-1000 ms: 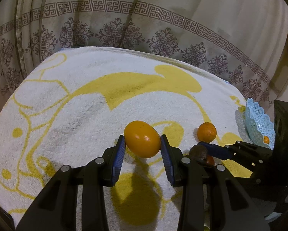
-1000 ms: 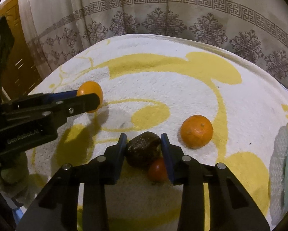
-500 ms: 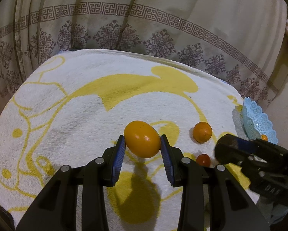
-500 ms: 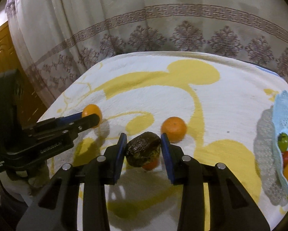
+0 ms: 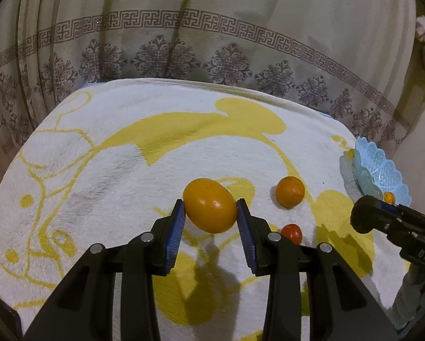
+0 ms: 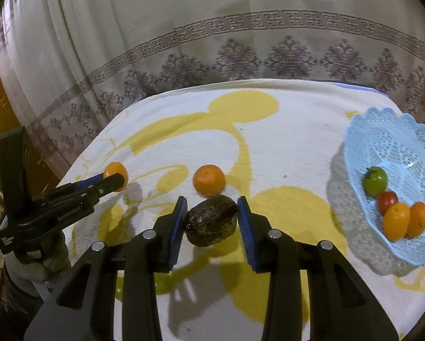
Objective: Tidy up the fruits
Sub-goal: 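Close the right tool on the dark brown fruit and lift it, then carry the yellow fruit with the left tool into the basket while the right tool drops the dark fruit there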
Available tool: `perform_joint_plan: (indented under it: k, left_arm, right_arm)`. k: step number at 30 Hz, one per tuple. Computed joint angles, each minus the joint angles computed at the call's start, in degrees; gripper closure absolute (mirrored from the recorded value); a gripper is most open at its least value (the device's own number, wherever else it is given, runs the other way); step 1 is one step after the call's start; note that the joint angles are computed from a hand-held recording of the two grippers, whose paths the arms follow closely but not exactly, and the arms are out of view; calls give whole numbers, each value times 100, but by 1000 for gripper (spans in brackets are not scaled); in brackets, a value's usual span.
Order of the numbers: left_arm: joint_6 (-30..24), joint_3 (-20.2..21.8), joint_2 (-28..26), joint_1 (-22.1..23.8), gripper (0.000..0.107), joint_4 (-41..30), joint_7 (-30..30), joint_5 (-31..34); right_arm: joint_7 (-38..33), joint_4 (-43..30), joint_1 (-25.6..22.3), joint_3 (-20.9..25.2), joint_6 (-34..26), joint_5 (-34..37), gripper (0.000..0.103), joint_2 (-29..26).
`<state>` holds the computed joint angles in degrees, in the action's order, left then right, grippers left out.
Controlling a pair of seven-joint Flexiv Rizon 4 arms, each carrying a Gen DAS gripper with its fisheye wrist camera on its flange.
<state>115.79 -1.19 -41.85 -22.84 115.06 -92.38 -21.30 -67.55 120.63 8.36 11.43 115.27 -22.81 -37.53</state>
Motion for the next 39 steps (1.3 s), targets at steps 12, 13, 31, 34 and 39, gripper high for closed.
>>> perform_joint_plan:
  k: [12,13,31,34,39]
  left_arm:
    - [-83,367,-12,-695,69,-156,378,-475]
    - [-94,386,-19,-743,69,-176,408,-515]
    - [-514,763,-229,-1471,69,-693,829,-996]
    - [-510,820,-220,-1522,69,-674,802,-1007]
    - [-450,856,-178,-1537,69,-613,776,-1034]
  right_arm:
    - [339,332,-602,180,453,-207,66,96]
    - [386,344,-643,172,494,-246,66,93]
    - [1116,628,-1078,77,765,-1028,47,-166]
    - [1200,488,-1134,207,611,-1313,44,-309]
    - [737,368,-299,-228,449,-721,41,-290]
